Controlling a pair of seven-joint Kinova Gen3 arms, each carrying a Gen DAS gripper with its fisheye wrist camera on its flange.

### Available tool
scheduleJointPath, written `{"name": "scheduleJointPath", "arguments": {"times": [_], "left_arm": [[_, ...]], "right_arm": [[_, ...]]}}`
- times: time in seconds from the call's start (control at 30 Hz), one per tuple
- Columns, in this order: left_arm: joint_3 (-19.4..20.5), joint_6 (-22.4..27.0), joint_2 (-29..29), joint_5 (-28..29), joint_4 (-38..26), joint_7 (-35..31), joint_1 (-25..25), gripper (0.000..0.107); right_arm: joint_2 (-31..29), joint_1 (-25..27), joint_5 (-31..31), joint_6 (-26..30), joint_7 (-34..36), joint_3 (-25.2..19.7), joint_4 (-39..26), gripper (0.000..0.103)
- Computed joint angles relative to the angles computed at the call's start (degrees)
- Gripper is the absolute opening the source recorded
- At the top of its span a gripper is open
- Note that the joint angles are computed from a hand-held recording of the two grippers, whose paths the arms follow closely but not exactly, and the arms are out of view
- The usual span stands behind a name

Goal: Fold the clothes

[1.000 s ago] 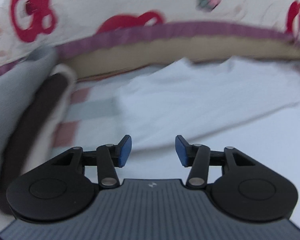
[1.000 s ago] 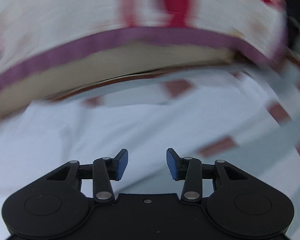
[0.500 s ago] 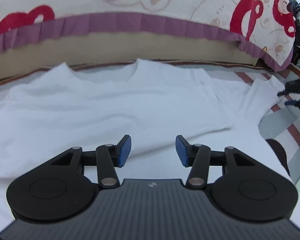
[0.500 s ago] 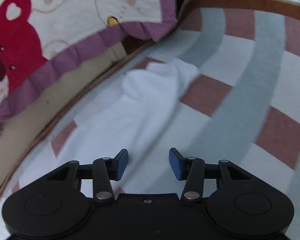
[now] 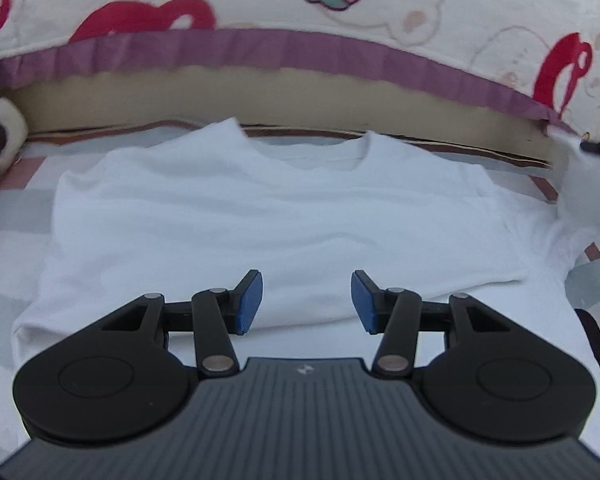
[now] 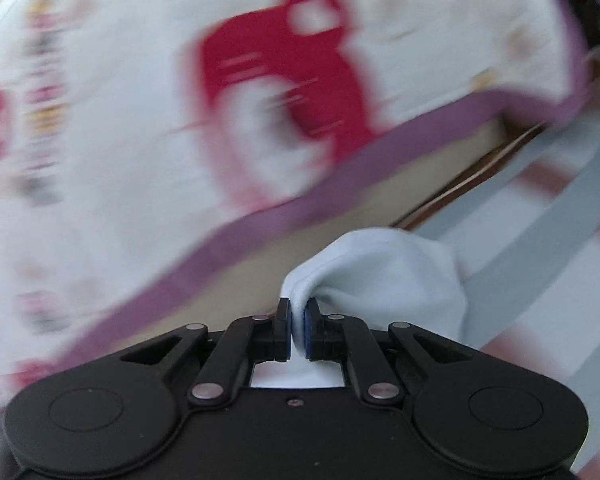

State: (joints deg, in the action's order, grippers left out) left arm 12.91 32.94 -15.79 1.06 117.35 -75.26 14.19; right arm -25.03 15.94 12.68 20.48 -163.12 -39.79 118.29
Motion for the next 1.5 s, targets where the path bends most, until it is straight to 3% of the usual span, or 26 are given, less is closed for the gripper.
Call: {"name": "scheduleJointPath", "arguments": {"times": [0.07, 0.17, 0.23, 0.3, 0.37, 0.4, 0.43, 0.47, 0.57, 0.63, 0.77, 0.87, 0.97, 1.0, 1.03, 1.07, 1.17, 1.23, 1.3, 1.4, 1.5], "left_arm": [[-1.6, 1.5, 0.0, -1.0, -0.6, 2.5, 1.5, 0.048], [-6.7, 3.6, -0.3, -6.4, -1.0, 9.2, 8.9, 0.049], [-9.1, 5.6, 0.2, -10.9, -1.3, 11.5, 14.0, 0.049], [-11.6, 6.9, 0.1, -15.0, -0.9, 13.0, 19.2, 0.049], [-15.4, 6.6, -0.6, -16.2, -0.1, 13.2, 24.5, 0.049], [-17.7, 6.5, -0.9, -15.8, -0.1, 13.2, 27.2, 0.049], [-19.8, 6.1, -0.9, -16.0, -0.2, 14.2, 29.8, 0.05], [-21.7, 5.3, -0.9, -16.6, 0.0, 15.5, 32.5, 0.05], [-24.3, 2.8, 0.0, -17.8, -0.5, 19.2, 36.9, 0.05], [-21.9, 1.1, 2.3, -17.1, -2.0, 19.9, 35.0, 0.051], [-15.4, -2.5, 8.9, -17.7, -6.7, 22.4, 31.9, 0.052], [-7.5, 2.3, 16.3, -24.0, -13.0, 20.5, 29.9, 0.052], [0.5, 8.7, 23.0, -30.9, -17.3, 23.7, 26.4, 0.056], [3.1, 9.5, 23.7, -32.9, -17.7, 26.0, 24.1, 0.051], [5.8, 9.4, 23.7, -34.0, -17.5, 28.4, 21.4, 0.008], [8.4, 8.3, 23.6, -35.1, -16.8, 30.7, 18.8, 0.007], [14.3, 3.4, 20.0, -41.5, -12.2, 37.7, 12.4, 0.005], [14.2, 1.4, 14.8, -45.1, -8.5, 42.4, 10.9, 0.005], [16.0, 0.9, 9.5, -45.2, -5.4, 47.0, 6.5, 0.005], [18.5, 0.6, 1.7, -44.7, -0.7, 54.0, -0.3, 0.005], [15.6, 3.7, -3.2, -44.8, 3.8, 61.0, 1.4, 0.005]], "right_arm": [[0.5, -1.1, 0.5, -3.8, -0.3, -4.3, -0.7, 0.009], [6.6, -5.6, 1.4, -6.4, 4.3, -9.2, -2.6, 0.009], [11.9, -9.7, -2.0, -3.6, 9.0, -10.6, -4.3, 0.01], [16.3, -15.0, -4.2, 1.0, 13.6, -8.3, -5.7, 0.014], [16.8, -17.2, -4.8, 5.7, 17.1, -6.9, -6.9, 0.019], [15.4, -16.7, -4.0, 8.0, 17.5, -7.6, -7.0, 0.026], [13.6, -15.1, -2.5, 10.4, 16.9, -9.3, -7.1, 0.044], [11.5, -12.5, -0.2, 12.7, 17.2, -11.9, -6.9, 0.052], [5.3, -6.5, 4.3, 19.7, 20.1, -17.4, -5.6, 0.052], [4.6, -7.3, 7.9, 24.3, 18.3, -17.6, -4.5, 0.053], [8.1, -17.3, 12.9, 31.9, 9.0, -13.0, -3.6, 0.053], [9.7, -25.0, 15.2, 31.3, 2.0, -8.2, -2.1, 0.053], [11.9, -29.4, 20.2, 32.3, -5.0, -7.3, -1.2, 0.056], [12.6, -29.9, 22.1, 32.3, -7.3, -7.6, -0.8, 0.056], [13.1, -29.4, 23.8, 32.3, -9.6, -8.8, -0.3, 0.059], [13.6, -27.7, 25.6, 32.0, -11.9, -10.7, 0.1, 0.064], [16.2, -19.8, 29.4, 32.9, -18.9, -17.6, -0.4, 0.071], [18.2, -15.3, 31.9, 35.2, -23.6, -22.9, -1.2, 0.071], [21.1, -14.7, 35.6, 38.8, -27.8, -26.3, -1.8, 0.07], [23.4, -20.8, 38.5, 42.5, -29.3, -23.7, -1.9, 0.069], [23.2, -28.2, 39.2, 42.6, -31.0, -17.1, -1.1, 0.069]]}}
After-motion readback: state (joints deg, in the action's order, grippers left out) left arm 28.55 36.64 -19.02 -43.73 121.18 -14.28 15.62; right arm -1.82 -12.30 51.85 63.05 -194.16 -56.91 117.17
